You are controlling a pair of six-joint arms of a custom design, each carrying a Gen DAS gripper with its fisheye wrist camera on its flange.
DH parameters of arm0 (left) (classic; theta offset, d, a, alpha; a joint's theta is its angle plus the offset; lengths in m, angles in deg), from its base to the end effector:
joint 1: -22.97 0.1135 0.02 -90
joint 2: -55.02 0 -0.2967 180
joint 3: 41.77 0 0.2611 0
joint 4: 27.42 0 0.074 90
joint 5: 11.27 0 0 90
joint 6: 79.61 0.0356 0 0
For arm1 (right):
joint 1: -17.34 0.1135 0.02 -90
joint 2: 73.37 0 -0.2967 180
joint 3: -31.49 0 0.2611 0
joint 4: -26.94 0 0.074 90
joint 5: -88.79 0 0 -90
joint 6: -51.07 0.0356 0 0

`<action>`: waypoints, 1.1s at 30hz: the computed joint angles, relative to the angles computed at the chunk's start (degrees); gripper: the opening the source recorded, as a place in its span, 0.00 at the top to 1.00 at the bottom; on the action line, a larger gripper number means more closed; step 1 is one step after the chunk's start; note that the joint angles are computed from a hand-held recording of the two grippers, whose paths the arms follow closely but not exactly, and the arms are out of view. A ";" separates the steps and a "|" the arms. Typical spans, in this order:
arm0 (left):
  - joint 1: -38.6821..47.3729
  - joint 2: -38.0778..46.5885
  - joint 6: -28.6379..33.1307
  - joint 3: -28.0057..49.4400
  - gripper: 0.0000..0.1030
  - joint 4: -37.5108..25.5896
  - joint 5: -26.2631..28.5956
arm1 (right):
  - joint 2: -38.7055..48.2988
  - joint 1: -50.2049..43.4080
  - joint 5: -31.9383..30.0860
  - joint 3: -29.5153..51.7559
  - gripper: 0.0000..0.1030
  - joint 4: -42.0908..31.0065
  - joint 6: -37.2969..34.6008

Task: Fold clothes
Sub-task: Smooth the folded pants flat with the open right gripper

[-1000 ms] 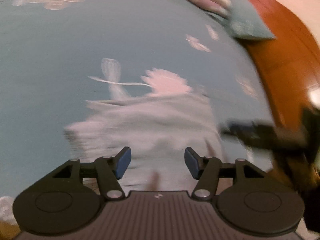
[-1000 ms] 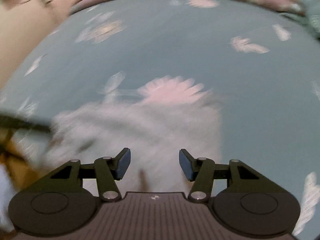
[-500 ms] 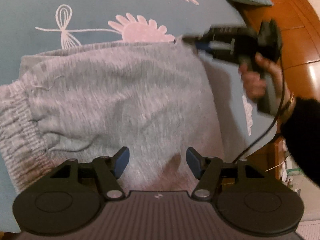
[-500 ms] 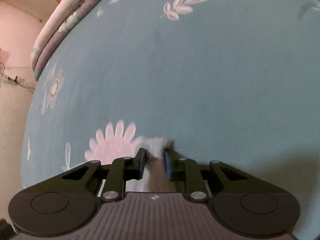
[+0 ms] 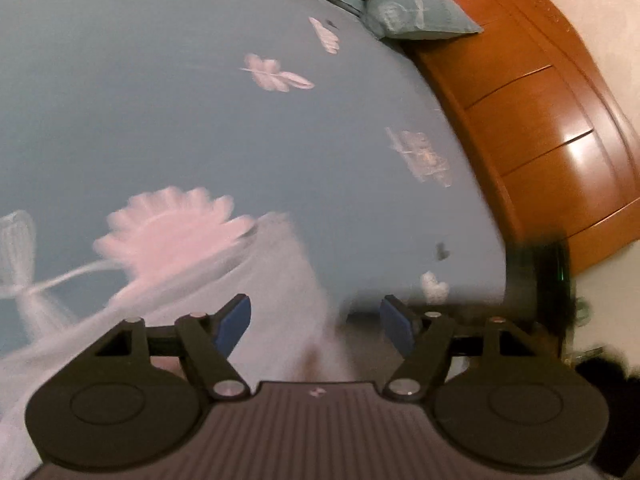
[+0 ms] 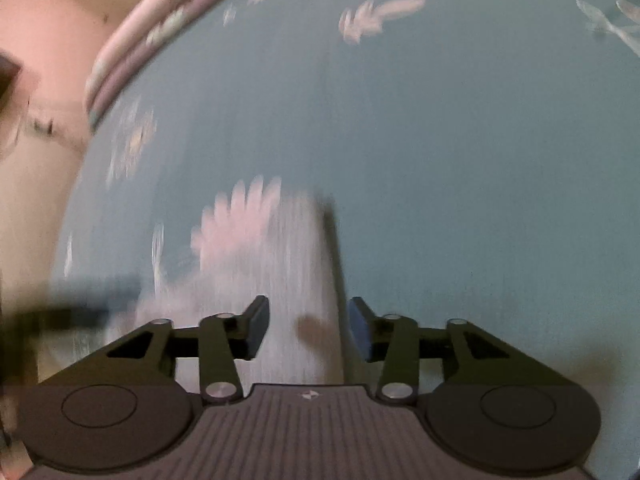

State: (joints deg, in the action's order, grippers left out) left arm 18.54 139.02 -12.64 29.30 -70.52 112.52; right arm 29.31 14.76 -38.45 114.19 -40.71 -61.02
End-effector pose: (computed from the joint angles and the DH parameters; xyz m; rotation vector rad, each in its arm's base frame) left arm 0.2989 -0.0430 0.2642 -0.1787 2.5551 -0.9374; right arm 0.3354 0.0065 0.2115 -0.4975 2.7775 0.9163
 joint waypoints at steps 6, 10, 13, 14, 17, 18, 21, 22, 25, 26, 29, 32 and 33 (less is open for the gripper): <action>-3.96 16.94 -0.23 4.85 0.32 7.76 5.05 | -9.64 -1.58 3.17 -12.53 0.41 -4.38 -12.69; -3.85 21.89 -2.14 6.58 0.34 10.89 1.70 | -11.03 -3.24 6.02 -15.92 0.37 -3.33 -13.92; -4.05 20.89 -0.33 9.92 0.34 8.60 -1.70 | -11.66 -6.45 6.63 -16.07 0.36 -4.76 -15.33; -3.81 19.86 0.40 10.75 0.33 7.71 -1.36 | -12.60 -7.37 6.58 -15.86 0.36 -5.78 -16.21; -3.24 15.76 1.47 11.49 0.31 4.22 0.89 | -14.80 -8.71 3.51 -14.34 0.36 -9.16 -19.44; -3.24 13.85 1.91 10.84 0.30 2.82 1.70 | -14.89 -8.78 1.99 -13.85 0.36 -11.09 -21.47; -2.98 8.27 2.61 7.50 0.29 -0.71 4.17 | -14.32 -7.10 -1.30 -13.74 0.33 -16.48 -27.08; -2.58 6.62 2.51 6.20 0.29 -2.07 5.18 | -13.49 -4.95 -1.92 -14.25 0.33 -16.00 -26.07; -2.78 1.11 2.78 0.71 0.29 -5.01 4.87 | -12.94 -2.67 0.50 -19.28 0.33 -11.45 -24.45; -2.97 -0.21 3.36 -0.75 0.29 -6.51 4.39 | -13.02 -2.47 1.71 -20.06 0.33 -10.74 -23.94; -3.70 -5.41 4.71 -4.85 0.29 -10.09 3.68 | -14.44 -3.76 2.56 -19.09 0.33 -13.04 -24.25; -4.07 -9.31 5.42 -7.04 0.29 -13.69 3.99 | -16.84 -4.64 2.08 -16.88 0.33 -16.45 -25.54; -4.26 -10.78 5.04 -7.49 0.29 -14.89 2.82 | -17.37 -3.59 1.06 -16.31 0.33 -16.65 -25.18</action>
State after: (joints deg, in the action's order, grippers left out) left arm 14.28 128.24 -7.61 21.81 -85.41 115.34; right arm 11.95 11.18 -37.39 97.88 -57.36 -86.20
